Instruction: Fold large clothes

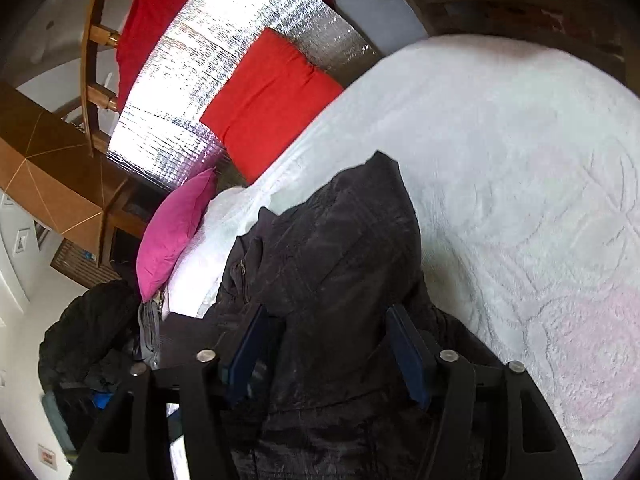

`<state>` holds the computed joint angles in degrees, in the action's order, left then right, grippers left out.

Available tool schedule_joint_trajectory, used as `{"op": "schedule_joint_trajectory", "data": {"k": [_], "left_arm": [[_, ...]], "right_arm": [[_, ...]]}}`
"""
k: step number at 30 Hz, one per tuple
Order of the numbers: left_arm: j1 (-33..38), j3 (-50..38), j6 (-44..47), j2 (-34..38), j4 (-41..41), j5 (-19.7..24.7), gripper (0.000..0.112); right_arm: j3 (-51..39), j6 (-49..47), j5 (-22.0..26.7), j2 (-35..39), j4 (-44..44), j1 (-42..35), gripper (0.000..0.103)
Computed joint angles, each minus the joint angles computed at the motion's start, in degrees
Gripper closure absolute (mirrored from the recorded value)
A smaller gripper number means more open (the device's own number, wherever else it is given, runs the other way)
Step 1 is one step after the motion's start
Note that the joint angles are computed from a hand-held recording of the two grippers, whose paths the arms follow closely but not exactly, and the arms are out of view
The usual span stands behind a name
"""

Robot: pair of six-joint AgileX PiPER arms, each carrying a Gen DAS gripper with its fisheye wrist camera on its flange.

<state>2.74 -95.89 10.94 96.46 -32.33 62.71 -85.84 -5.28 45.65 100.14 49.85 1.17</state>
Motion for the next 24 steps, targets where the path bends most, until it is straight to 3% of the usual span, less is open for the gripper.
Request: {"op": "schedule_joint_trajectory", "data": {"k": [5,10,12,14,15,18,24], "left_arm": [[12.50,13.49,4.81,-11.24,-7.28,-7.42,0.025],[18.37,17.84,-7.67,-10.20,3.30,-14.83,0.026],[20.01,18.18,-11.96,-7.26,6.08,-13.82,0.031],[21.03,16.15,-11.96,-3.41,5.30,-10.69,0.065],[20.75,15.59,-12.14,-2.40,5.53,-10.17,0.065],[18.70,17.35,-12.29,-3.88,8.55,-12.12,0.065],[15.27,16.76,-14.41,-3.94,14.49,-12.50,0.061]], "right_arm": [[-1.09,-0.91,0.10,0.18,-1.14,2.27,0.029],[-4.00,-2.17,-0.86,-0.60,-7.01,9.87,0.028],[-4.41,-0.87,-2.65,-1.43,-11.94,13.92,0.027],[-5.73,-1.05,-3.80,-1.37,-15.33,18.41,0.024],[-6.42,-0.67,-3.93,-1.11,-17.03,20.29,0.018],[-7.58,2.38,-6.00,-0.43,-24.64,26.11,0.017],[-14.07,22.08,-4.60,5.84,-51.59,35.72,0.017]]}}
